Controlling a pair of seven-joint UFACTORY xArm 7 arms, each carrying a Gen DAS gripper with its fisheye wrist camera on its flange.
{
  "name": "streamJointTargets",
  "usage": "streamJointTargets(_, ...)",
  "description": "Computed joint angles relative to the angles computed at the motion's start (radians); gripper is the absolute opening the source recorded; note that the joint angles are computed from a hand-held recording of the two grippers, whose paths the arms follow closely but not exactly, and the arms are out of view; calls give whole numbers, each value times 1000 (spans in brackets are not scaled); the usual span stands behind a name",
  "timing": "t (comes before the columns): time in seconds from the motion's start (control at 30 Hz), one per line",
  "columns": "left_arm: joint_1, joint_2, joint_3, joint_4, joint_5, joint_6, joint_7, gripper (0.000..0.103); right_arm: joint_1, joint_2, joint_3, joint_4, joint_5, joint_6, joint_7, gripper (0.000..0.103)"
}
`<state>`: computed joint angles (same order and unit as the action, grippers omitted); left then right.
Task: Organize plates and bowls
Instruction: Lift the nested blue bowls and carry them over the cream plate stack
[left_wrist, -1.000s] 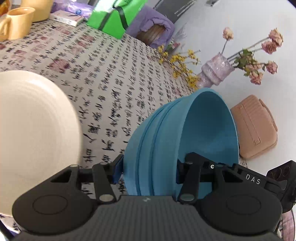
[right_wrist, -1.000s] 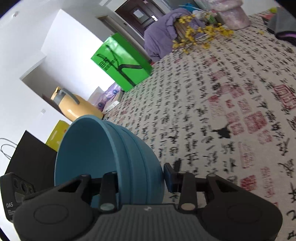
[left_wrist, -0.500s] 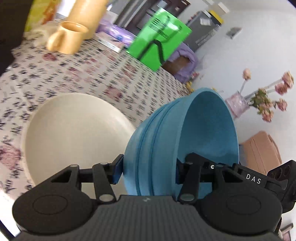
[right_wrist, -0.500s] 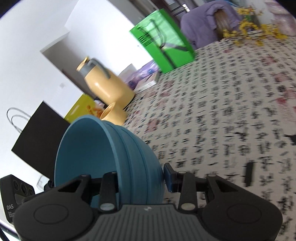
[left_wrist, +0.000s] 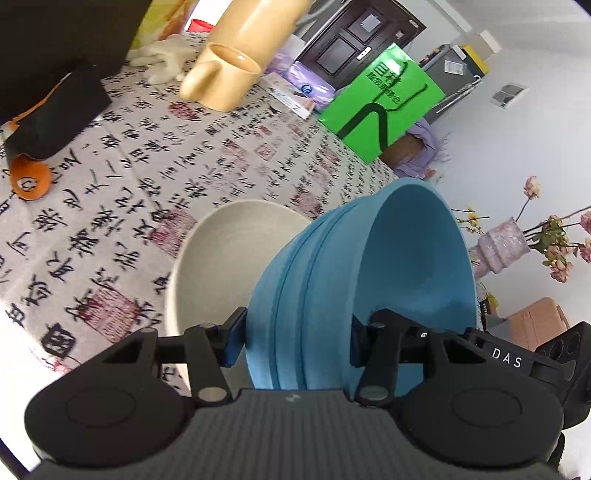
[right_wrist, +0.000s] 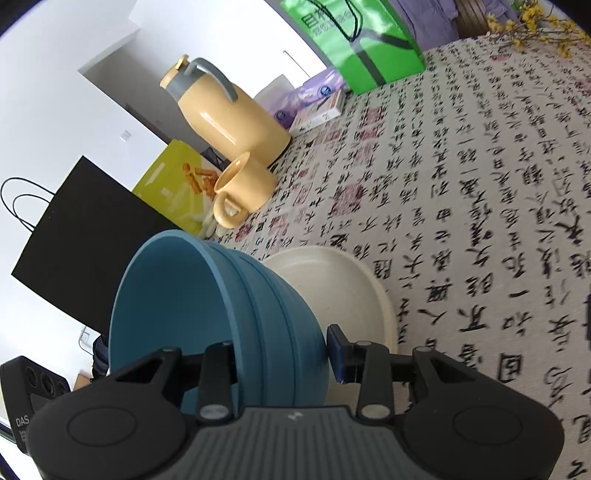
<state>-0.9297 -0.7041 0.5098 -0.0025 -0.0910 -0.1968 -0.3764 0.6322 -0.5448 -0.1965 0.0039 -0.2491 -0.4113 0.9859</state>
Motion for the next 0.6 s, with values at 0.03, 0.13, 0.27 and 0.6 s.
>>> streamJointTargets(0.03,1,-3,15,1,3,8,9,52,13,20,-10,9,-1,-6,8,35)
streamJointTargets(0.13,-8,3,56,8,-10,22,27,54,71,81,-79,39,-37,-17,62,35)
streamJointTargets(0.27,-54,-8,127,12,-22,14,78,59,20,136,-18,53,-36,-68,107,36)
streamJointTargets(0.6,-31,28,131,12,45,-83,56,78,-219,105,337,57,169,-54,33,47)
